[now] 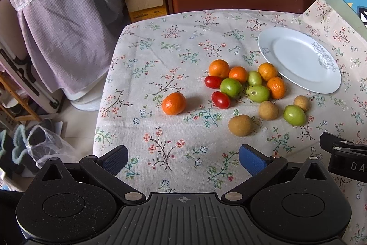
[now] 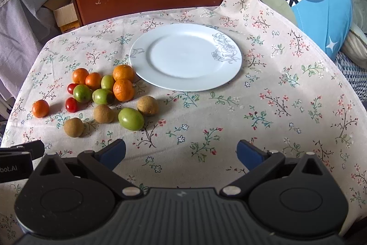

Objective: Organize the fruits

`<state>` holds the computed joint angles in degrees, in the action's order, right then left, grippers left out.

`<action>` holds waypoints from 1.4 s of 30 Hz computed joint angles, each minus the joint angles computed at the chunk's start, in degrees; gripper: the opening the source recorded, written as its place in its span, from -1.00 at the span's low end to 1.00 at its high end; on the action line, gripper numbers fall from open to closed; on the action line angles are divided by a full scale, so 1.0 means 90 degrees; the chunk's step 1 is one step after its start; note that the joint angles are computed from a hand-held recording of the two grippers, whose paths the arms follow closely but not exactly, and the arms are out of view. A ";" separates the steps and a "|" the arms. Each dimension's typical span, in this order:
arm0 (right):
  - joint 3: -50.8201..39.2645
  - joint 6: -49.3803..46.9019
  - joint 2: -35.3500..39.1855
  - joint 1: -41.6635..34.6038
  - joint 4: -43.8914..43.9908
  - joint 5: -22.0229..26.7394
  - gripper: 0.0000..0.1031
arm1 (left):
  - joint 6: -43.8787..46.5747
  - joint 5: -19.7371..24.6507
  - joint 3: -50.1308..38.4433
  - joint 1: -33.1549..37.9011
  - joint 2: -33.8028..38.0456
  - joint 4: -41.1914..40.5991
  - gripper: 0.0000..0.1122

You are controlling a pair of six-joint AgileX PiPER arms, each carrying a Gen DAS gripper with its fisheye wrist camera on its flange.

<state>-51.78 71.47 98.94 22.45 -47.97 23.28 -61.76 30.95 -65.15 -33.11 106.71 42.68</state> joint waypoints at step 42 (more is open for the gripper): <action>-0.0498 -0.1231 0.0388 0.0188 0.1042 0.0462 0.98 | 0.0153 0.0011 0.0040 -0.0048 0.0129 -0.0067 0.84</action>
